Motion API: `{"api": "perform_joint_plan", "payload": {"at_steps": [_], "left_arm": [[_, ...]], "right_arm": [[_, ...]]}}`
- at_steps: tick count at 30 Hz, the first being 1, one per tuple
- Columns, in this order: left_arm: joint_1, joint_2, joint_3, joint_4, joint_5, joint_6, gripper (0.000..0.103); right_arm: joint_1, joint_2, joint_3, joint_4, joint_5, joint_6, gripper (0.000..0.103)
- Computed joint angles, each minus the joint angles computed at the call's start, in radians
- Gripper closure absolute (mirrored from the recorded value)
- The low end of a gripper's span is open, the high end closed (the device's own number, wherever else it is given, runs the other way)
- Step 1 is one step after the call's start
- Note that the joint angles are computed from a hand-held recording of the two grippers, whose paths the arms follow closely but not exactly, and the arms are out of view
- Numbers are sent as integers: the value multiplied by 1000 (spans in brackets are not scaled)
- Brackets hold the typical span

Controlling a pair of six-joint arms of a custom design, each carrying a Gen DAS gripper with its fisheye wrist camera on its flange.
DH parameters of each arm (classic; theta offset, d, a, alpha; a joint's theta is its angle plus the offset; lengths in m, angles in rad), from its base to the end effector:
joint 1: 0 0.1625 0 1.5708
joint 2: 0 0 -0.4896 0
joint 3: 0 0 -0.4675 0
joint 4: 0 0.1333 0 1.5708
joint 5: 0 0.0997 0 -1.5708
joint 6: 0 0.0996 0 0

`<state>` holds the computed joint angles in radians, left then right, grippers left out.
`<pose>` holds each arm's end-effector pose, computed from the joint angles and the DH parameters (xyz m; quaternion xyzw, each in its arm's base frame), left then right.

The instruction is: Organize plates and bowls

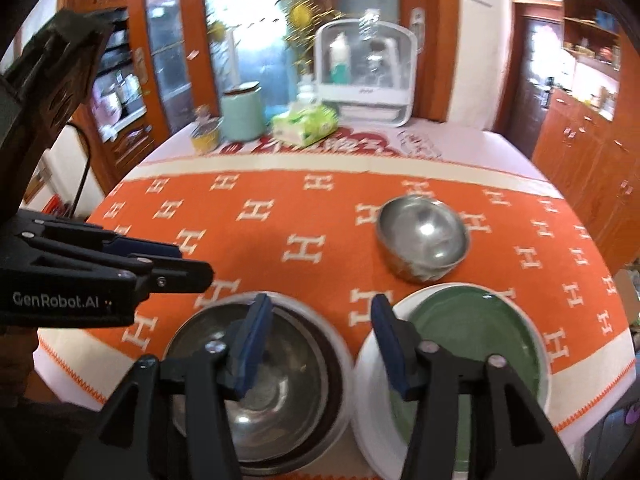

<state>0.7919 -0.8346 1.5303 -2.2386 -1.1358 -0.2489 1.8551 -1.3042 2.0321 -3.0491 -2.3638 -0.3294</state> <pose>-0.4265 -0.6816 0.1326 0.2586 0.9415 -0.0942 0.1946 0.2277 -0.5571 0.3406 0.1243 -0.8609 0.3298 0.3669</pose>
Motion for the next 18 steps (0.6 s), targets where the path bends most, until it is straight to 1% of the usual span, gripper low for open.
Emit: {"api": "perform_joint_plan", "payload": {"at_steps": [1, 3, 5, 7, 14, 18], "left_arm": [[-2, 4, -2, -18, 3, 6, 57], [-6, 13, -7, -45, 13, 17, 52], [-11, 26, -19, -60, 22, 27, 51], [-13, 42, -40, -58, 17, 34, 42], [-22, 99, -116, -43, 32, 18, 39], [-11, 143, -188, 8, 1, -24, 36]], "right_arm": [[-2, -3, 2, -22, -3, -3, 44], [-8, -9, 3, -63, -12, -8, 43], [-16, -19, 3, -89, -15, -7, 43], [-29, -28, -2, -108, -13, -2, 42], [-67, -54, -38, -90, 9, 19, 42], [-89, -63, -54, -68, 28, 21, 41]]}}
